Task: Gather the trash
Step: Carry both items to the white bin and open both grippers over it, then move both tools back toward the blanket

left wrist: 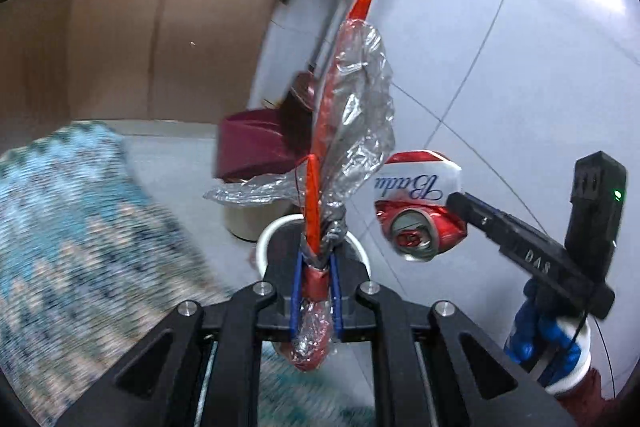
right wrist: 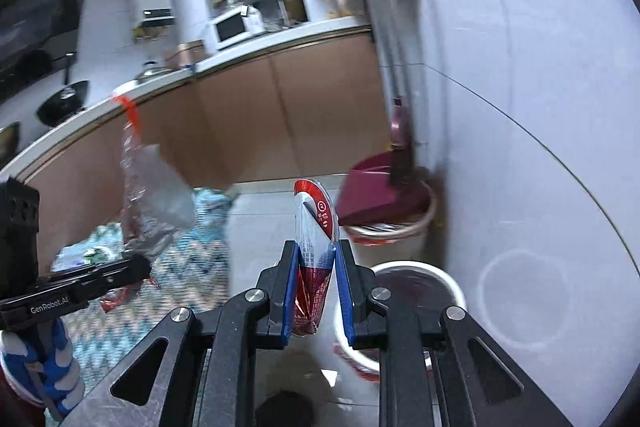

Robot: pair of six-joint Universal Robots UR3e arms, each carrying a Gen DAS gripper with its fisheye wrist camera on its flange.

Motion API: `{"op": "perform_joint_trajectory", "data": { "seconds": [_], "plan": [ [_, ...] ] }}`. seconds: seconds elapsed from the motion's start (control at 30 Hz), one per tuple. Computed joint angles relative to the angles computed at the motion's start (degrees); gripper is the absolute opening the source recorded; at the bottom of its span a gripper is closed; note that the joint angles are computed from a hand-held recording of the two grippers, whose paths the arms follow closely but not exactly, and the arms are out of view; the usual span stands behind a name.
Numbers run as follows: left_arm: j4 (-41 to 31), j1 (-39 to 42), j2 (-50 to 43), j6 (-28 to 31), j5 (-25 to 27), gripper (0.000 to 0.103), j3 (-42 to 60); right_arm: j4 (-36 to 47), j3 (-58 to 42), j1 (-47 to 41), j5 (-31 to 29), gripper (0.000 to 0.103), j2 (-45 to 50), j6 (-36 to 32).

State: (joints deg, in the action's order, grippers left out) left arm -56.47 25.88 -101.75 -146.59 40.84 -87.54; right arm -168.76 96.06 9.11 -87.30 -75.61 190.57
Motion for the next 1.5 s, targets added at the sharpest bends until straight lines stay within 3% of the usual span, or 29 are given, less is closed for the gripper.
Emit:
{"op": "perform_joint_trajectory", "data": {
  "seconds": [0.13,0.27,0.53,0.6,0.67,0.77,0.9,1.1,1.3,1.5],
  "plan": [
    [4.7,-8.9,-11.3,-6.9,5.2,0.011,9.3,-1.2,-0.5,-3.1,0.0,0.018,3.1,-0.9],
    [4.9,-14.6,-22.3,-12.5,9.4,0.012,20.9,-2.0,-2.1,-5.9,0.9,0.018,6.2,-0.6],
    [-2.7,-19.6,-40.0,-17.2,13.3,0.014,43.2,-2.1,-7.5,-7.7,1.2,0.018,13.8,-0.5],
    [-6.6,-19.8,-44.1,-17.5,12.9,0.02,49.2,-1.5,-9.8,-7.8,0.5,0.018,16.1,-0.7],
    [-10.2,-20.3,-48.7,-18.0,12.8,0.04,56.5,-0.6,-12.5,-7.7,-1.0,0.018,18.8,-0.7],
    [-11.6,-20.6,-51.9,-19.2,12.7,0.043,61.4,1.3,-15.7,-7.8,-2.2,0.021,21.4,-1.3],
    [-10.9,-20.0,-49.6,-19.1,11.7,0.043,58.3,0.3,-13.1,-8.2,-3.0,0.025,19.4,-0.8],
    [-0.4,-18.3,-37.9,-18.5,10.8,0.043,39.5,-0.9,-9.1,-6.3,-4.7,0.03,14.2,-0.9],
    [14.4,-14.8,-21.2,-18.6,11.7,0.044,16.7,-0.4,-6.6,-2.2,-7.2,0.044,8.1,-0.3],
    [31.0,-9.1,-2.9,-19.5,15.8,0.054,-5.3,1.1,-3.5,2.5,-9.9,0.06,1.2,0.2]
  ]
}}
